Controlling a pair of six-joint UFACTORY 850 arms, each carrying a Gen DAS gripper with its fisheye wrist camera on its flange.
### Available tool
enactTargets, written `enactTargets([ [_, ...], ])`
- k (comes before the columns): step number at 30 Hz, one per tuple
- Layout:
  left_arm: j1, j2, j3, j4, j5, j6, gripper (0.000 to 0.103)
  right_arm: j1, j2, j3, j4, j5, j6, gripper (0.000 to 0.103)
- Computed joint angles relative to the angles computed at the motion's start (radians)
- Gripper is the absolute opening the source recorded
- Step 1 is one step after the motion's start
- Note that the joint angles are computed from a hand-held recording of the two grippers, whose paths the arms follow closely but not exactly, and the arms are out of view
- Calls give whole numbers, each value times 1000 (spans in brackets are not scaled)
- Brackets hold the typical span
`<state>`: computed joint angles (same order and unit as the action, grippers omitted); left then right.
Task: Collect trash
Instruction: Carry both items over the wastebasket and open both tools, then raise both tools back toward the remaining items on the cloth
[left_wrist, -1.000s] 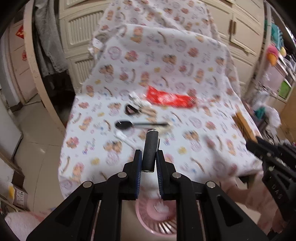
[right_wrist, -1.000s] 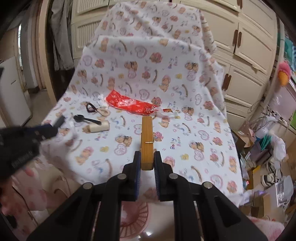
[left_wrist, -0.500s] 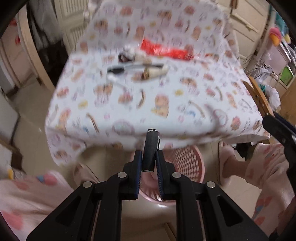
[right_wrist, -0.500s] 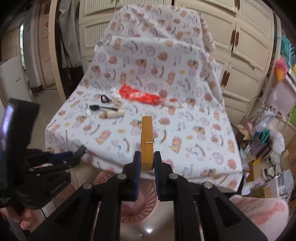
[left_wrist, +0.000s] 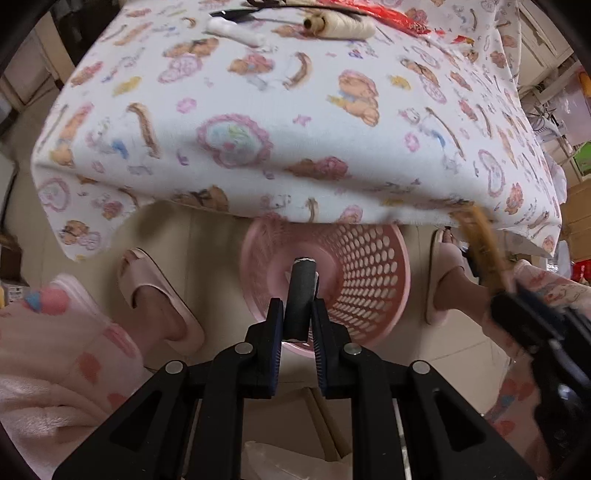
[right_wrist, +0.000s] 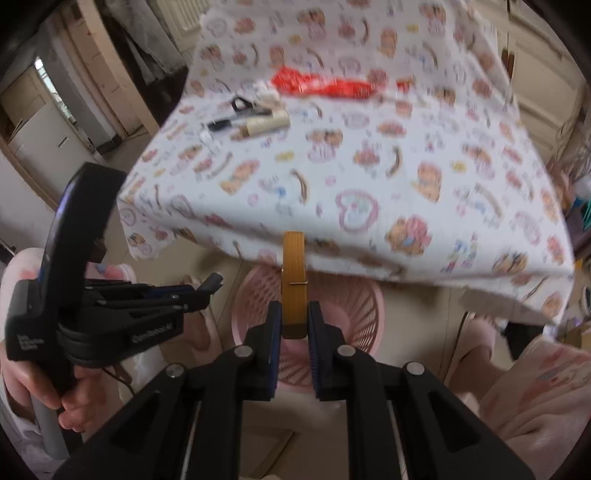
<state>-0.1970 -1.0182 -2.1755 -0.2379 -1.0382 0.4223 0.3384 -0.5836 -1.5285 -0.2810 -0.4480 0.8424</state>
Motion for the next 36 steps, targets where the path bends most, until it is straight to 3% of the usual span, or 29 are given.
enactTargets([
  [4, -13, 12, 26, 37, 24, 0, 14, -23, -54, -34, 183, -65, -159, 12],
  [11, -27, -51, -38, 102, -53, -54, 14, -41, -169, -110, 367, -197, -294, 12],
  [17, -26, -108, -114, 122, -100, -77, 15, -56, -237, -152, 398, -255, -293, 12],
  [26, -26, -160, -176, 155, -166, -120, 35, -68, -331, -220, 388, -349, -255, 12],
  [32, -18, -141, -161, 136, -135, -114, 47, -71, -348, -224, 426, -354, -288, 12],
  [36, -17, -150, -173, 142, -148, -120, 48, -72, -369, -238, 410, -380, -279, 12],
])
